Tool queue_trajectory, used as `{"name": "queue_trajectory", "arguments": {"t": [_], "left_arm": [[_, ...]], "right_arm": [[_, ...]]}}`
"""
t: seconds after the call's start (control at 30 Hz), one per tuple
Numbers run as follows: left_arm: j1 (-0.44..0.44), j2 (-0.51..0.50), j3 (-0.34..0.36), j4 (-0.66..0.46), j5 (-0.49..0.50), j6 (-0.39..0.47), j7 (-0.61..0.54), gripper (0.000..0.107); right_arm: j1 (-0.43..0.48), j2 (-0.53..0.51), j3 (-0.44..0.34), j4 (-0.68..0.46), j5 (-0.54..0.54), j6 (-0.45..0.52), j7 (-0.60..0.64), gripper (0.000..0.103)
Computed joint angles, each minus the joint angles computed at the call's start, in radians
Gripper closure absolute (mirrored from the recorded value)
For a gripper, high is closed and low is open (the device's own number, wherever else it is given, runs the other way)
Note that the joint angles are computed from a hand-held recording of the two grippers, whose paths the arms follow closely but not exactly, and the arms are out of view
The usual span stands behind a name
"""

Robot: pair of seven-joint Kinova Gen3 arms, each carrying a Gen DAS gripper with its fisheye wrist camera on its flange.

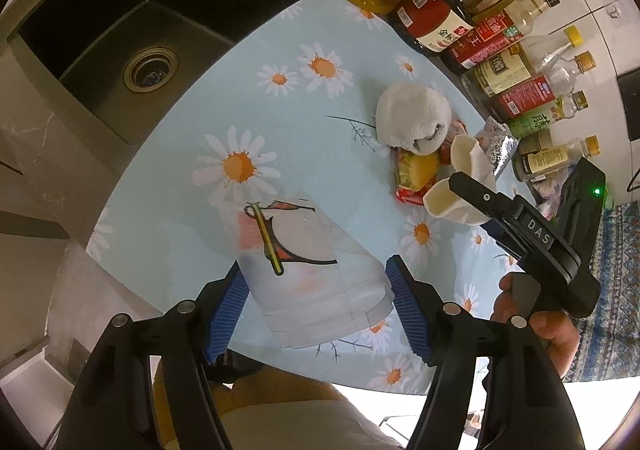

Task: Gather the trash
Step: 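Grasp the white paper cup with the right tool while the left tool holds the bag, then carry the plastic bag and paper cup in both tools down over the bin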

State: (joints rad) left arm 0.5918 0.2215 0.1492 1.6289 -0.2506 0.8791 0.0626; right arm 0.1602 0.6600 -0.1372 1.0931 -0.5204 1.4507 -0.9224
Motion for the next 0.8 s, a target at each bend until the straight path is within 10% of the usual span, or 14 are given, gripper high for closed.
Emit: {"name": "queue_trajectory", "arguments": {"t": [0.8], "left_arm": [[-0.066, -0.062, 0.033, 0.087, 0.106, -0.129, -0.308, 0.041]], "right_arm": [[0.086, -0.223, 0.061, 0.289, -0.07, -0.107, 0.029, 0.021]]}}
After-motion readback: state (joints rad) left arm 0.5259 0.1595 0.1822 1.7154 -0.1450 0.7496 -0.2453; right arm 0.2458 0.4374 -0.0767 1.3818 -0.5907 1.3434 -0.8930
